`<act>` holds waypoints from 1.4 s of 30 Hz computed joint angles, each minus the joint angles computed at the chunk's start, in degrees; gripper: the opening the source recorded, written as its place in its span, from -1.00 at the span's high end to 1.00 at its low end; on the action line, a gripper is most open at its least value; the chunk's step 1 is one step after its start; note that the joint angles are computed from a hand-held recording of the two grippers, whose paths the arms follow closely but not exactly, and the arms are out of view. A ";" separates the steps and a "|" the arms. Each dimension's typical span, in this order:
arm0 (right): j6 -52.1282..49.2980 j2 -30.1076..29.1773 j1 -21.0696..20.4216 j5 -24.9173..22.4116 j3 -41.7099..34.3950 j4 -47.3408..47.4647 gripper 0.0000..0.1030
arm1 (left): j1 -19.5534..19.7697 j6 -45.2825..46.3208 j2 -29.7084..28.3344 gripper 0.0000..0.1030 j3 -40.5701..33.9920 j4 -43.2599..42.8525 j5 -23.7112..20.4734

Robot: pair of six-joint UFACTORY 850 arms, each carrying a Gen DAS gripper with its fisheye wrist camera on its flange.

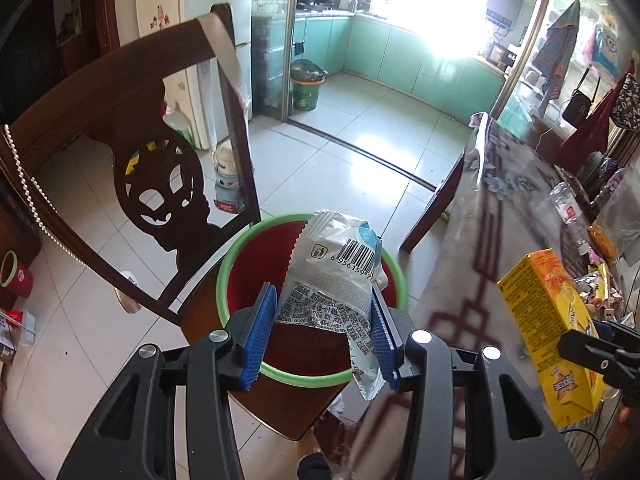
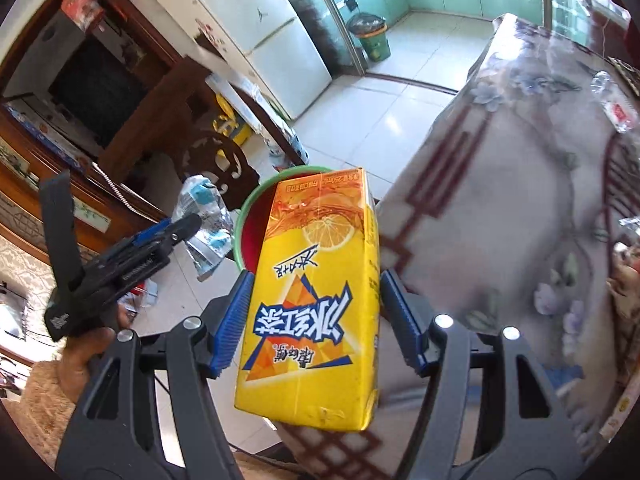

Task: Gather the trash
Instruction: 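Carry the wrapper and carton to the red bin and release both, then grasp the gold cigarette box with the left tool while the right tool grasps the pink paper bag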

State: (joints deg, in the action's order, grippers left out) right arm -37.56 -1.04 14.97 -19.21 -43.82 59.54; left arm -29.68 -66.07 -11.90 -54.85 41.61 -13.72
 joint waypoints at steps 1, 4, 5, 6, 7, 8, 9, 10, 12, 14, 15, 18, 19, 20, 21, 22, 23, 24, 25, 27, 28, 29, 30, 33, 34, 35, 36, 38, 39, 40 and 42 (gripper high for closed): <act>0.49 -1.28 0.57 0.21 -0.75 -0.16 -0.22 | 0.80 2.69 -0.46 0.16 -0.12 -2.35 0.48; 2.84 -3.98 1.96 0.42 -2.36 -1.51 -0.22 | 2.61 10.24 -1.87 0.16 -0.53 -9.07 1.55; 3.99 -5.04 2.20 0.28 -3.16 -2.61 -0.22 | 3.08 12.58 -2.36 0.16 -0.68 -11.16 1.79; 4.28 -5.88 2.26 0.10 -3.75 -2.98 -0.22 | 3.61 15.97 -2.90 0.16 -0.96 -14.29 1.99; 5.22 -6.76 2.50 0.02 -4.48 -3.90 -0.22 | 3.94 18.20 -3.31 0.16 -1.14 -16.31 2.16; 6.30 -7.71 2.64 -0.12 -5.35 -5.14 -0.22 | 4.26 20.37 -3.75 0.16 -1.39 -18.26 2.27; 6.73 -7.83 2.75 -0.13 -5.32 -5.69 -0.22 | 4.57 22.23 -4.18 0.16 -1.64 -19.93 2.40; 7.95 -8.49 2.99 -0.27 -5.96 -6.90 -0.22 | 4.81 23.60 -4.56 0.16 -1.90 -21.13 2.47; 10.97 -9.27 3.45 -0.38 -6.82 -9.71 -0.22 | 5.25 27.36 -5.56 0.16 -2.68 -24.59 2.29; 13.41 -10.29 3.75 -0.42 -7.74 -11.97 -0.22 | 5.32 29.55 -6.12 0.16 -3.21 -26.51 2.14; 14.31 -10.38 3.92 -0.30 -7.79 -12.79 -0.22 | 5.32 30.30 -6.40 0.16 -3.44 -27.02 2.12; 18.30 -11.13 4.35 0.44 -8.11 -16.74 -0.22 | 5.44 33.37 -7.36 0.15 -4.29 -29.51 1.98; 19.67 -11.38 4.41 0.65 -8.20 -17.94 -0.22 | 5.38 33.14 -7.54 0.10 -4.44 -29.16 1.84; 21.66 -11.59 4.48 1.02 -8.36 -19.70 -0.24 | 5.24 33.04 -7.84 -0.05 -4.77 -28.86 1.53; 23.38 -11.74 4.54 1.32 -8.48 -21.20 -0.37 | 5.03 32.15 -8.07 -0.19 -5.07 -27.75 1.14; 26.57 -11.65 4.61 1.71 -8.48 -24.03 -0.47 | 4.90 32.03 -8.03 -0.37 -5.04 -27.59 1.23; 28.19 -11.30 4.54 2.25 -8.23 -25.36 -0.47 | 4.85 33.17 -7.92 -0.38 -4.96 -28.75 1.61; 28.28 -11.05 4.46 2.75 -7.96 -25.24 -0.48 | 4.76 33.87 -7.81 -0.38 -4.91 -29.43 1.76; 28.75 -10.55 4.29 3.09 -7.58 -25.50 -0.48 | 4.76 34.05 -7.81 -0.38 -4.90 -29.47 1.85; 30.36 -9.46 3.94 3.37 -6.89 -26.87 -0.48 | 4.63 35.26 -7.72 -0.38 -4.96 -30.73 1.89; 30.69 -8.88 3.71 3.42 -6.50 -27.20 -0.48 | 4.55 35.98 -7.63 -0.38 -4.96 -31.52 2.05; 31.34 -7.99 3.53 3.65 -5.89 -27.70 -0.48 | 4.41 36.42 -7.53 -0.38 -4.96 -31.98 2.22; 31.80 -7.26 3.42 3.83 -5.33 -28.13 -0.48 | 4.21 36.97 -7.47 -0.38 -5.01 -32.44 2.37; 34.83 -4.43 3.27 4.50 -3.19 -31.35 -0.48 | 3.41 40.86 -7.25 -0.38 -5.24 -35.84 2.82; 36.36 -3.21 3.16 4.66 -2.30 -33.04 -0.48 | 3.05 42.08 -7.21 -0.38 -5.41 -36.82 2.90; 37.66 -2.30 2.96 4.68 -1.66 -34.49 -0.48 | 2.71 43.13 -7.22 -0.38 -5.57 -37.70 2.97; 40.13 -1.04 2.73 4.84 -0.73 -36.93 -0.48 | 2.19 45.32 -7.29 -0.38 -5.92 -39.61 3.00; 44.61 1.76 1.94 5.02 1.45 -41.17 -0.47 | 1.26 48.26 -7.46 -0.38 -6.55 -41.99 3.08; 46.99 3.08 1.44 5.03 2.49 -43.53 -0.48 | 0.68 49.42 -7.56 -0.38 -6.87 -42.89 3.19; 51.50 4.96 0.87 5.03 4.00 -47.97 -0.48 | 0.17 50.92 -7.60 -0.38 -7.08 -44.22 3.34; 61.05 8.16 -0.20 4.26 6.62 -57.49 -0.48 | -1.03 52.90 -7.79 -0.38 -7.70 -45.86 3.47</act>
